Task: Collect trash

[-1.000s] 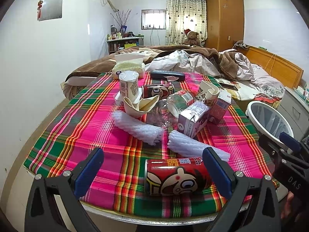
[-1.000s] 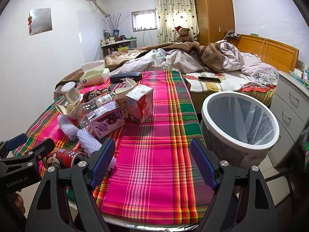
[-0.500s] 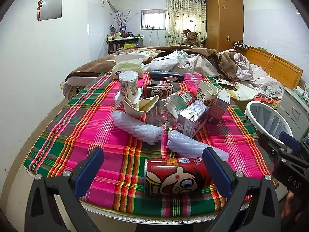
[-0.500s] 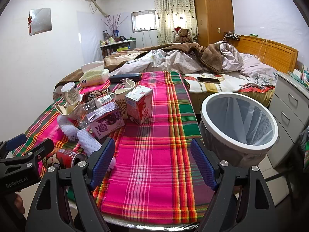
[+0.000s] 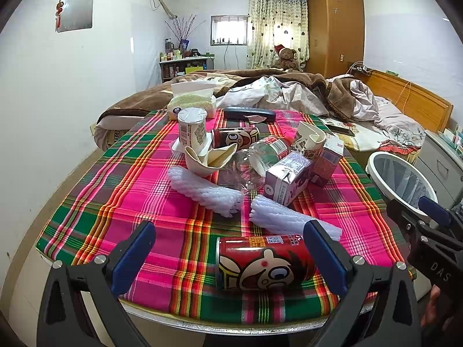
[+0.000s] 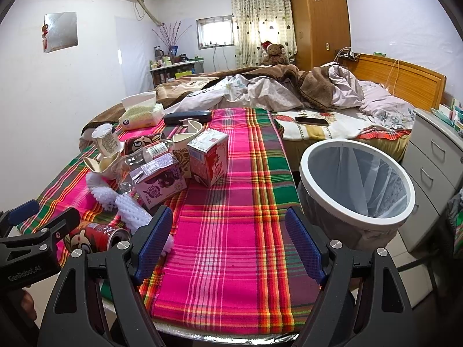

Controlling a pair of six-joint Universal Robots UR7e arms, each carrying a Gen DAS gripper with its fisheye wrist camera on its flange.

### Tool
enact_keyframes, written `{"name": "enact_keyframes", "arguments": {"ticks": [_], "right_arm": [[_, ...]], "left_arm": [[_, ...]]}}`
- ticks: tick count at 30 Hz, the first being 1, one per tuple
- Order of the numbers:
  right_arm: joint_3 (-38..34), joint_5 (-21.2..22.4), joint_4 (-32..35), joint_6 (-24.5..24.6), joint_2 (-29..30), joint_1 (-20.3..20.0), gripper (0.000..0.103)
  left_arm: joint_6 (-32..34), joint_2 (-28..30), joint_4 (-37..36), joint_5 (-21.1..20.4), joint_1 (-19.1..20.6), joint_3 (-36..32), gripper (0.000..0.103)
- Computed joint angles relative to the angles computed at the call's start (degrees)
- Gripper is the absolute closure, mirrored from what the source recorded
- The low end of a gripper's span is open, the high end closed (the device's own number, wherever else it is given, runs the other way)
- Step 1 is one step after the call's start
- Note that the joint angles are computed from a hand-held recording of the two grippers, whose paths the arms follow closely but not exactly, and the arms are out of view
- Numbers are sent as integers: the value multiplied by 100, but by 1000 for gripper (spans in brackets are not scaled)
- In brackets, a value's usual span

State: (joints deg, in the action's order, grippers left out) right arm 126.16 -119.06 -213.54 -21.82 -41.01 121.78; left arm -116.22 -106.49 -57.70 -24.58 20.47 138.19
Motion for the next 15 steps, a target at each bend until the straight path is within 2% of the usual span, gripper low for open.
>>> {"name": "enact_keyframes", "arguments": {"ticks": [15], "right_arm": [[-1,-25,-2,-4,-3,9,21]], "left_arm": [[13,25,-32,-1,-8,0,0]]}}
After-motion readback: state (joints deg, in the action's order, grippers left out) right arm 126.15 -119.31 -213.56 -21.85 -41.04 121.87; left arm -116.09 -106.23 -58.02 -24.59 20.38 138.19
